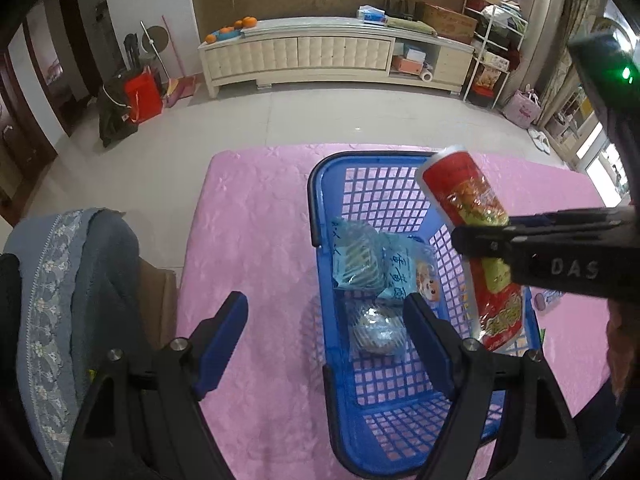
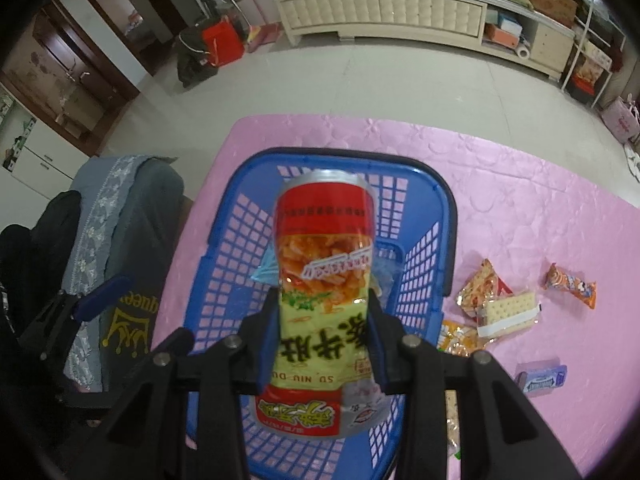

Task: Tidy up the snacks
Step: 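Open the right tool to drop the snack can into the blue basket, then move both open tools down toward the snacks beside the basket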

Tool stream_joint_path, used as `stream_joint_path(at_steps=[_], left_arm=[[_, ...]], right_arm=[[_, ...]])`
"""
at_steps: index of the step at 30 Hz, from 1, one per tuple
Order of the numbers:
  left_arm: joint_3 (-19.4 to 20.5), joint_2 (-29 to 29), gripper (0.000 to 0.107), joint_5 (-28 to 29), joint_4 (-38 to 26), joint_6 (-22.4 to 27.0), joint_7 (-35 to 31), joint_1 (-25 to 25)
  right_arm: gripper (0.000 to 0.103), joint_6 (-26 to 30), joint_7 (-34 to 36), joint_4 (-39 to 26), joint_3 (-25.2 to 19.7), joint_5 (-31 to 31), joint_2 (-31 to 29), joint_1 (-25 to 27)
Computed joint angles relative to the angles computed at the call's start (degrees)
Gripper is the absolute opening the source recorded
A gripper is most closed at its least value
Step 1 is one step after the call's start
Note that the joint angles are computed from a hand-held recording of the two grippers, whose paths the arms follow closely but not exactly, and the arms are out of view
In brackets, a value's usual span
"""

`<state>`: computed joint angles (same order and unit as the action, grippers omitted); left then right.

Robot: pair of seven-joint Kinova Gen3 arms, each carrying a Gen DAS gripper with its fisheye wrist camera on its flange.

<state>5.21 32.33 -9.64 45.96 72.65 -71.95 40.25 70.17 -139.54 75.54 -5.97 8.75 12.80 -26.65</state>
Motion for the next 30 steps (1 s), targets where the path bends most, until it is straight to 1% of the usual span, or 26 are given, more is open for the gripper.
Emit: stream_joint_path(at_steps=[4, 6, 7, 8, 9, 10, 12, 14, 21, 28, 30], left_arm=[[0.1, 1.4, 0.078, 0.8, -1.3, 0.6, 0.0, -0.4], [0.0, 1.2, 0.078, 0.9, -0.6, -0.2, 0.2, -0.4], [0.1, 0.9, 0.078, 1.3, 0.2, -0.9, 0.2, -0.7], [0.2, 0.7, 0.078, 1.5, 0.5, -1.2, 0.3, -0.8], [0.2, 0.6, 0.078, 1.5, 0.8, -1.5, 0.4, -0.7], [0.1, 0.4, 0.078, 1.4, 1.1, -1.7, 0.6, -0.6], [0.1, 0.1, 0.078, 1.0, 1.4, -1.7, 0.9, -0.3], [0.2, -0.3, 0.078, 0.9, 1.7, -1.8, 1.1, 0.0], [0.5, -2.5, 0.078, -0.4, 2.8, -1.9, 2.4, 1.9], [1.0, -4.1, 0.078, -3.2, 1.6, -0.9, 4.1, 6.2], [1.2, -4.3, 0.078, -3.8, 1.1, -0.8, 4.8, 7.6]], right_arm=[[0.043, 2.0, -0.4, -1.2, 0.5, 2.8, 1.8, -1.1], [0.051, 2.1, -0.1, -1.4, 0.7, 3.3, 2.2, -1.2], [0.063, 2.1, -0.6, -1.5, 0.9, 4.2, 2.2, -1.6], [0.080, 1.9, -1.2, -1.3, 1.0, 5.1, 2.1, -2.0], [0.087, 2.0, -1.8, -1.2, 1.1, 6.0, 2.0, -2.4], [0.092, 2.4, -2.2, -1.3, 0.9, 7.0, 2.0, -2.6], [0.092, 4.3, -3.1, -1.6, 1.2, 10.5, 1.9, -4.6], [0.092, 5.1, -3.3, -1.0, 0.9, 12.4, 1.1, -5.6], [0.092, 5.0, -5.3, 3.6, -0.8, 11.0, -5.3, -4.0], [0.092, 6.3, -8.1, 8.9, -4.1, 10.7, -13.5, -1.9], [0.092, 7.1, -8.4, 9.9, -5.3, 10.7, -15.0, -1.3]])
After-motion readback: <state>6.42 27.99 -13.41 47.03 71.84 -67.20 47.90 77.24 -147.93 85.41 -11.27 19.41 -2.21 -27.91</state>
